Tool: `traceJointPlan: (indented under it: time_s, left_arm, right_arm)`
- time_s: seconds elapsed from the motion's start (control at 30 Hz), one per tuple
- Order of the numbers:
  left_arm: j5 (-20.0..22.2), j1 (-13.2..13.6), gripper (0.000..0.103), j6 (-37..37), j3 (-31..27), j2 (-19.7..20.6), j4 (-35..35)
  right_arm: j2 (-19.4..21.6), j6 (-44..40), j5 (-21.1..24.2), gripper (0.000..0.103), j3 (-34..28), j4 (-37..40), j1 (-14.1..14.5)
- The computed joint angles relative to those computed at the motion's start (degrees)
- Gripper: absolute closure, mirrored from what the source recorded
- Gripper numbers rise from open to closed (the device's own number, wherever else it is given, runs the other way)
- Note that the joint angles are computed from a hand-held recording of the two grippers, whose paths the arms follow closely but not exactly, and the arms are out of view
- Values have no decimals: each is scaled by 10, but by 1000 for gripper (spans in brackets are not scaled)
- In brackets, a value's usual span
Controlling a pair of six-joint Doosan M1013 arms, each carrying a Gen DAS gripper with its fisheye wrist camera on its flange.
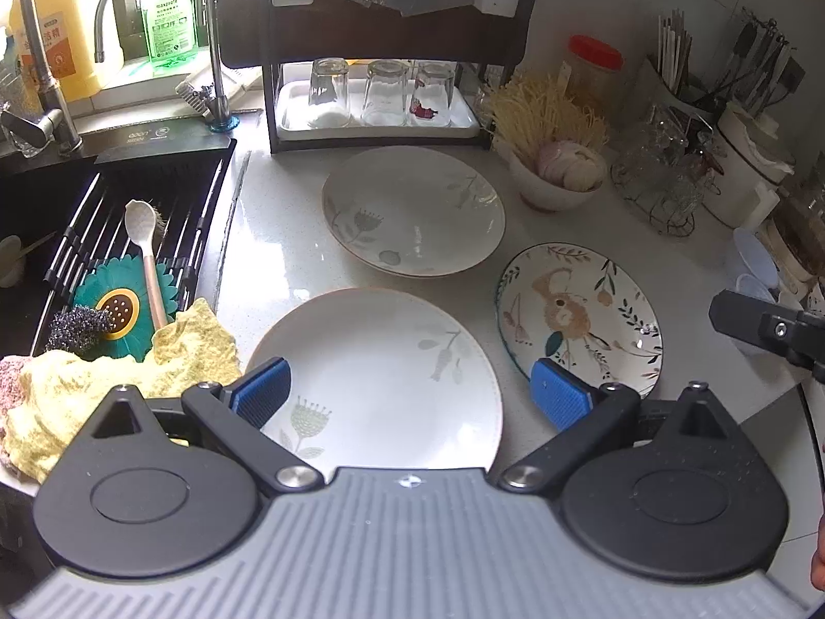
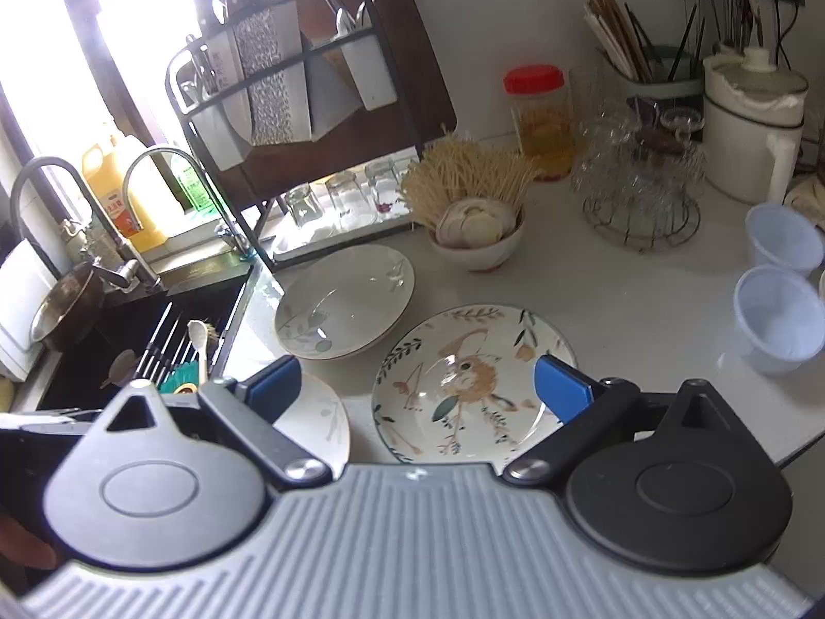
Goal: Organize plates and bowls
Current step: 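Move both grippers toward the white leaf-pattern plate beside the sink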
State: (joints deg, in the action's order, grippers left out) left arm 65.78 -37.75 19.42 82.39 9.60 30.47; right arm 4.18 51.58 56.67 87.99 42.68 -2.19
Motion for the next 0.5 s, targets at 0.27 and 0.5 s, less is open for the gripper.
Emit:
traceJointPlan:
  time_s: [0.27, 0.5]
  left_arm:
    - [-68, 52, 3, 102, 68, -25, -55]
    - [-109, 89, 13, 138, 106, -37, -106]
  right_arm:
    - [13, 63, 17, 20, 2, -43, 37]
    - [28, 112, 54, 31, 7, -74, 57]
